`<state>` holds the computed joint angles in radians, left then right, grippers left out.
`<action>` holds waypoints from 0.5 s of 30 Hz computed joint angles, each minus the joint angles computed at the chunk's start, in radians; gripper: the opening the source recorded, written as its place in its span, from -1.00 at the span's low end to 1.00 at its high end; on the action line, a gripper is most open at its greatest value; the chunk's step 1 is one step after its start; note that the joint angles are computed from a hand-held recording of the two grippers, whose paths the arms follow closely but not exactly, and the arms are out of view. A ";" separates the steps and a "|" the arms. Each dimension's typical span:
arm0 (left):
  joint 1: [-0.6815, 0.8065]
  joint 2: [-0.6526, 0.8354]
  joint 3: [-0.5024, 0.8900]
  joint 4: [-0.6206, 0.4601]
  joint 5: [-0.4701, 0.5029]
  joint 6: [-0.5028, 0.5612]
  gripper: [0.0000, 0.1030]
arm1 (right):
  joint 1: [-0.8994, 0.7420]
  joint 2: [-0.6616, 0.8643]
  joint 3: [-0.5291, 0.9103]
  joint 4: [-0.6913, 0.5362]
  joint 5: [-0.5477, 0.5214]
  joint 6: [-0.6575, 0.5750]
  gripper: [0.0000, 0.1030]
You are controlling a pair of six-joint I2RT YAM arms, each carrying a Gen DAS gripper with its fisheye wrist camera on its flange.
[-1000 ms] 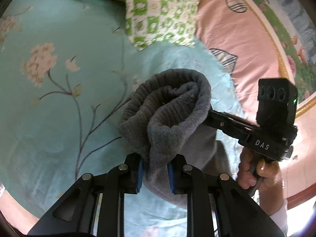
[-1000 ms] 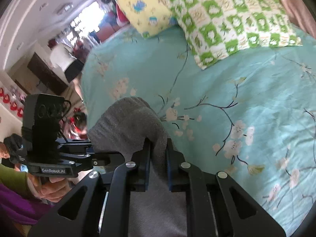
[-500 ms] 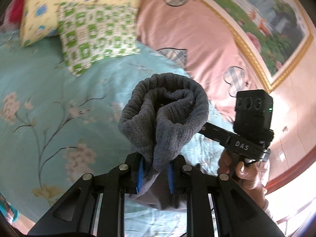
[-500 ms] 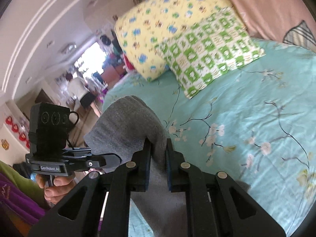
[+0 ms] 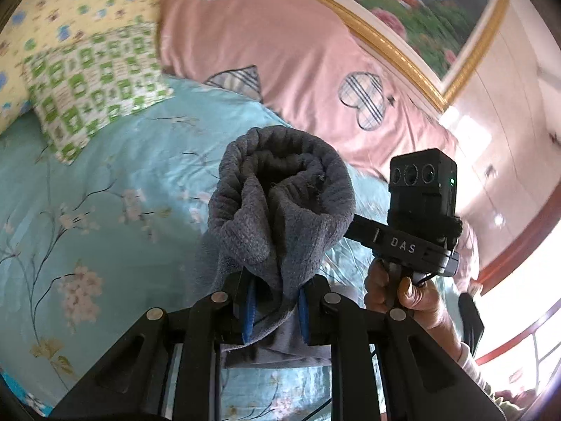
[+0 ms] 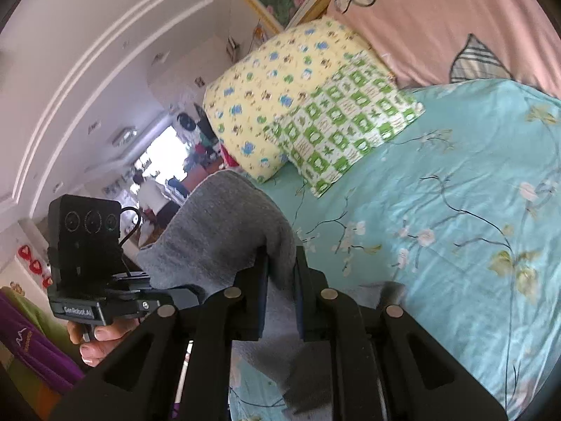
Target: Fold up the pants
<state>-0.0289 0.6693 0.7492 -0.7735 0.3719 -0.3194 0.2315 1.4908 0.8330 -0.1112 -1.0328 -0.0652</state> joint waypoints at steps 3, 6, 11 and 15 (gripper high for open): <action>-0.158 0.028 -0.002 0.038 -0.100 -0.058 -0.63 | -0.067 -0.020 -0.058 0.038 -0.054 0.014 -0.72; -0.276 0.058 -0.002 0.063 -0.177 -0.098 -0.63 | -0.127 -0.030 -0.111 0.075 -0.096 0.025 -0.72; -0.418 0.115 -0.013 0.109 -0.251 -0.152 -0.63 | -0.215 -0.042 -0.178 0.084 -0.144 -0.002 -0.72; -0.541 0.158 -0.033 0.151 -0.330 -0.203 -0.63 | -0.275 -0.031 -0.219 0.094 -0.182 -0.027 -0.72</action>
<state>-0.5695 0.8275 0.7166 -0.6221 0.0420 -0.5226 -0.0436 1.4602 0.6143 -0.0168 -1.2145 -0.0918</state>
